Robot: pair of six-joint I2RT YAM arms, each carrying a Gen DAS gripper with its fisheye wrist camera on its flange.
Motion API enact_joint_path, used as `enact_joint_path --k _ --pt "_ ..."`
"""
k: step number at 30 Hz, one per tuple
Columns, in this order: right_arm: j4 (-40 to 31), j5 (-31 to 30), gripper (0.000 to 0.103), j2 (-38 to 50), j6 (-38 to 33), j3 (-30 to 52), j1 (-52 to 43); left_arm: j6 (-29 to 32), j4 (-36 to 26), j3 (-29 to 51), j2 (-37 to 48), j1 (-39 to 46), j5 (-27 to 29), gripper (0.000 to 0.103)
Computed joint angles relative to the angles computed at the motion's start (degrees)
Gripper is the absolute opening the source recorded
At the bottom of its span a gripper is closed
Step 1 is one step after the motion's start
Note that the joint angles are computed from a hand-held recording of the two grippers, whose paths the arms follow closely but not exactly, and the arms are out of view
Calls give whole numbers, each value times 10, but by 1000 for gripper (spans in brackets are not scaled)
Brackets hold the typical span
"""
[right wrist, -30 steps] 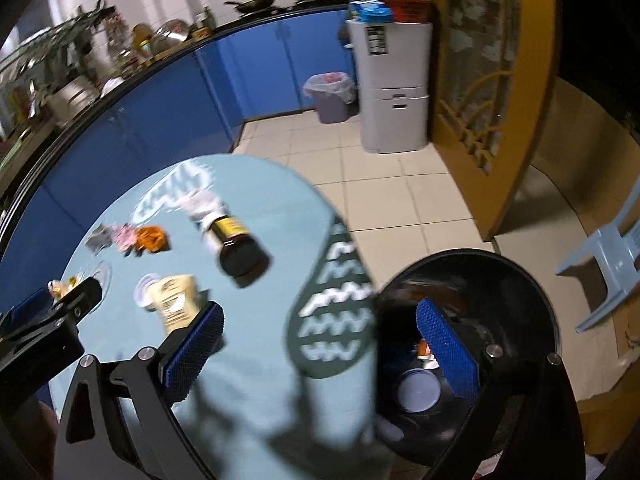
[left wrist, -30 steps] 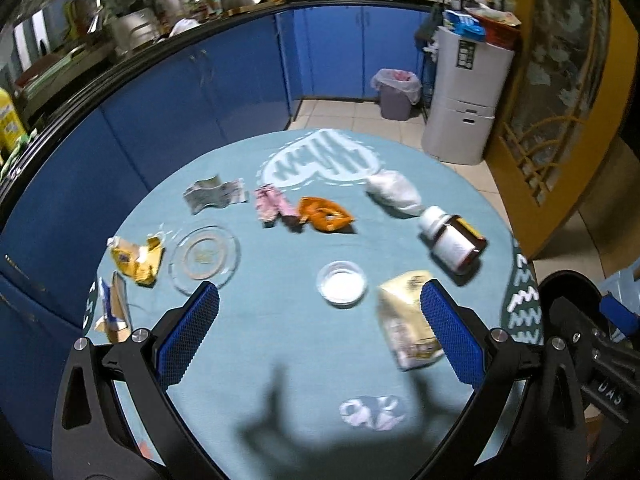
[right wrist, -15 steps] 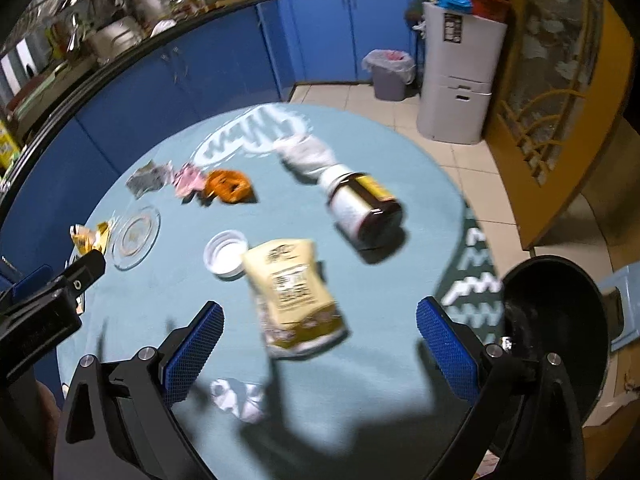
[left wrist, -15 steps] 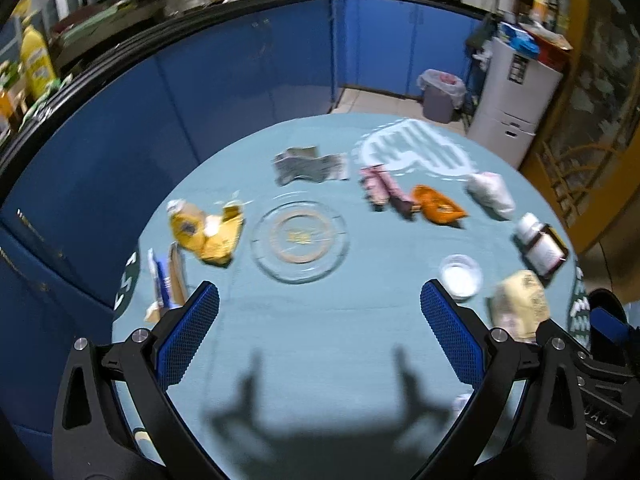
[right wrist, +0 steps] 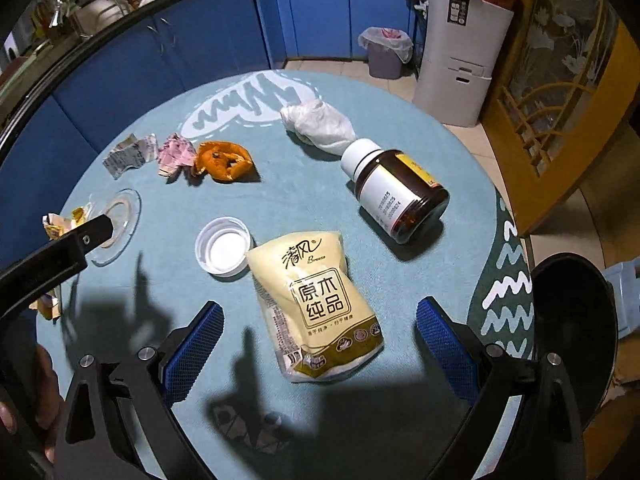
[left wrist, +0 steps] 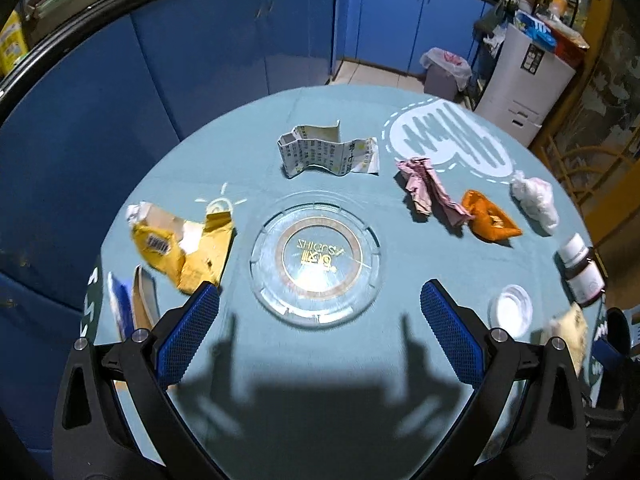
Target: Collect trash
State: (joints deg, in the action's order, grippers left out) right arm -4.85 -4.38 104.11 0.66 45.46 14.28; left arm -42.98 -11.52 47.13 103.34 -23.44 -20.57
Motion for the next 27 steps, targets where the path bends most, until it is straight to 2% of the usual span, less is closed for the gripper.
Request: enact_joint_path --k 10,18,20,22,23,27 --pt "-15 20 95 68 24 50 13 59 21 52 90 63 40 99" --pt "-1 47 92 79 32 57 26 79 44 52 97 75 41 99" --pt "5 50 88 78 34 55 28 79 49 48 96 75 39 99" --pt "18 59 63 66 33 44 33 78 56 39 92 72 37 99" --pt "18 58 56 64 32 45 35 77 58 37 91 71 36 98" --pt "14 56 41 60 32 45 38 69 65 17 74 64 30 88"
